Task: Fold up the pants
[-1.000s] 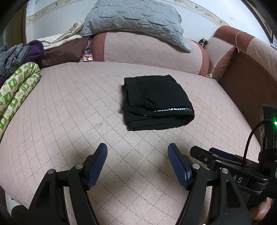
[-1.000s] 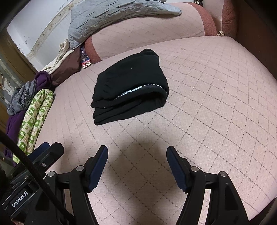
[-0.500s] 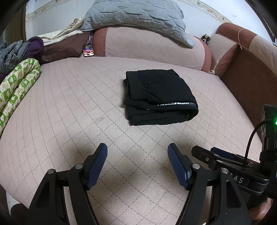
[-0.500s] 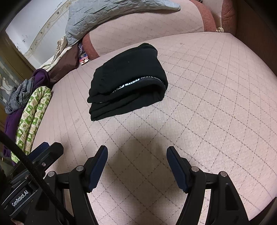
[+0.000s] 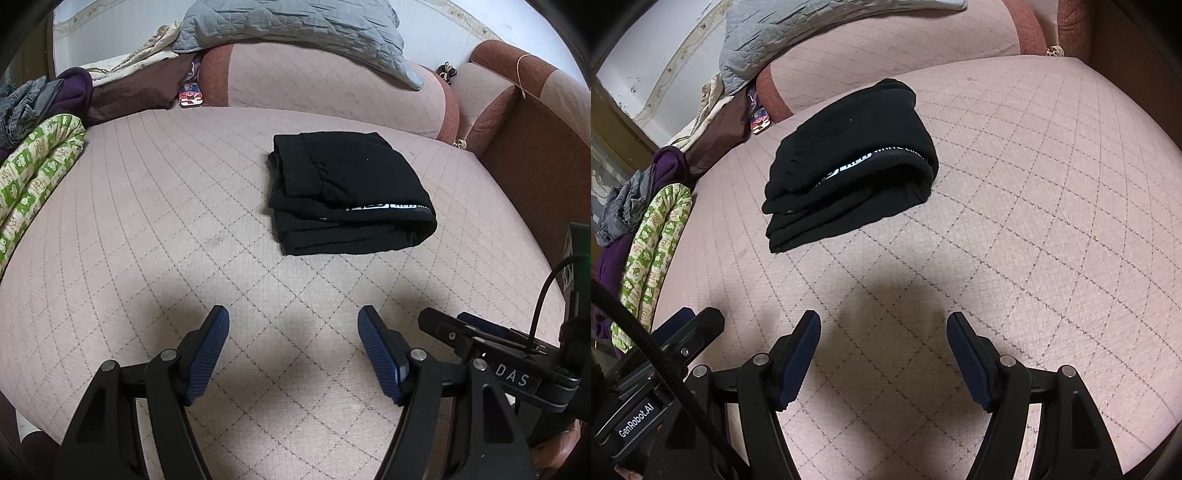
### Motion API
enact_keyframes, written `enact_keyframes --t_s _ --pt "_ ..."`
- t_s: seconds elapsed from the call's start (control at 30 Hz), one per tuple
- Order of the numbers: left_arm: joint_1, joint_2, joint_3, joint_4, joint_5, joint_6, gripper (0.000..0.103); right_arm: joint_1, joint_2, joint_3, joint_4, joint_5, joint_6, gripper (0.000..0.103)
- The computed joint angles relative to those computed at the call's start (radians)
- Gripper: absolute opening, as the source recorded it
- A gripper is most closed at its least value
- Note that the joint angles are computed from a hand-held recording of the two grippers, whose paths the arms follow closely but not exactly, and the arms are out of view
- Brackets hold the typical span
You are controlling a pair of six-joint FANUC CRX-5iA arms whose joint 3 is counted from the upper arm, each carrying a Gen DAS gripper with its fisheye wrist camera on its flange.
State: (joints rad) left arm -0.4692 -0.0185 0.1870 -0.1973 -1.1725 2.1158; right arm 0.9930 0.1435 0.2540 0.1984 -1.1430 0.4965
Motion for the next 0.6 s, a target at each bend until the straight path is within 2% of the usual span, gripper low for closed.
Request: enact_keyframes --t_s 0.23,0.4,0.6 --pt "0.022 0.013 -0.008 0.032 0.003 -0.02 0.071 -0.013 0.009 0.003 -0.016 0.004 0.008 0.076" --pt "0.084 0.026 0.001 0.082 0.016 -0.046 0.071 -0.033 0.011 0.014 0.014 0.013 0.008 0.076" --pt "0.108 0.074 0.086 0.028 -0.011 -0.058 0.072 -0.064 0.038 0.072 0.055 -0.002 0.031 0.077"
